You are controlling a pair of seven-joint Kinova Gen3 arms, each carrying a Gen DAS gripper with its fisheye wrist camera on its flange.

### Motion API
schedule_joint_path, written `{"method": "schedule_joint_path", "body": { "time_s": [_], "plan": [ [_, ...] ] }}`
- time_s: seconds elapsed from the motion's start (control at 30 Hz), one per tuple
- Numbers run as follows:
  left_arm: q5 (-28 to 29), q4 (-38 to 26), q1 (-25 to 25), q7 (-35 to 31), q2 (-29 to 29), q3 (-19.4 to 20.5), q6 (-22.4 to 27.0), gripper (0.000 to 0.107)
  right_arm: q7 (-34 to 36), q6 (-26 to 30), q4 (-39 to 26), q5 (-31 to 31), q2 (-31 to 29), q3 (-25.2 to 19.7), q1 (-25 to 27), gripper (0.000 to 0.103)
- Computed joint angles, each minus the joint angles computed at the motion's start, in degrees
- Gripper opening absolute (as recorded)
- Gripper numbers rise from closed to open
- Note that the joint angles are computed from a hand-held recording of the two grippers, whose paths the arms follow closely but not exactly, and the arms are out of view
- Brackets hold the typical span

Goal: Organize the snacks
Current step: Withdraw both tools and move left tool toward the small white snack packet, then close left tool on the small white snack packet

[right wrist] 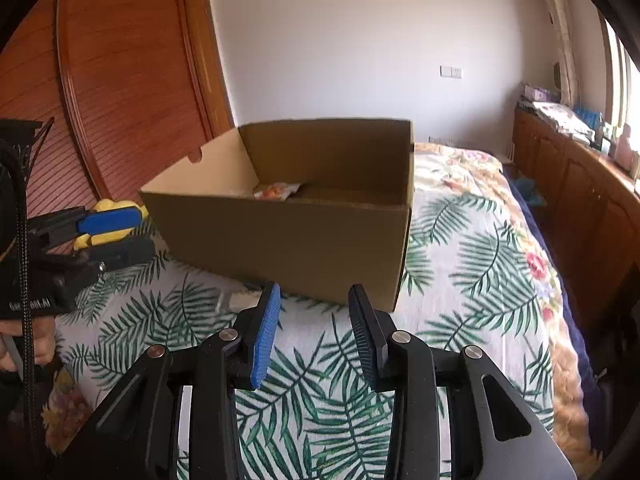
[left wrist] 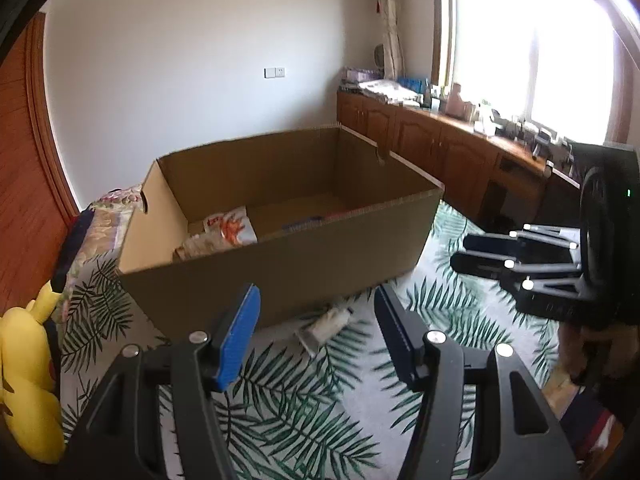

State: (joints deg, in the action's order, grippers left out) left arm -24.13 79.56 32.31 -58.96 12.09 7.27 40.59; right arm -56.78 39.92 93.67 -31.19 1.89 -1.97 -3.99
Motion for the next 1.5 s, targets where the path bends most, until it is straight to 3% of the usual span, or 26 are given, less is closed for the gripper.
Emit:
{"method": "schedule_joint_path", "body": {
  "time_s": [0.3, 0.83, 1.0, 1.5],
  "plan": [
    [2.4, 0.6, -0.3, -2.0, 3.0, -0.1, 0.1, 0.06, 0.1, 0.0, 2.0, 0.6, 0.2, -0.1, -0.1, 0.035],
    [6.1, -6.1, 0.5, -7.2, 10.3, -1.8, 4.1, 0.059, -0.8, -0.3, 3.9, 1.3, 0.9, -0.4, 0.0, 0.035],
    [8.6, -7.7, -0.8, -10.6, 11.7, -1.3, 3.8, 0.051, -1.1, -0.2, 3.8, 1.3, 1.2, -0.9, -0.5, 0.035],
    [8.9, -13.0, 1.4, -14.0, 16.5, -3.3, 7.5, 0.05, -1.4, 0.2, 4.0, 1.5, 1.5, -1.0, -0.8, 0.035]
  ]
}}
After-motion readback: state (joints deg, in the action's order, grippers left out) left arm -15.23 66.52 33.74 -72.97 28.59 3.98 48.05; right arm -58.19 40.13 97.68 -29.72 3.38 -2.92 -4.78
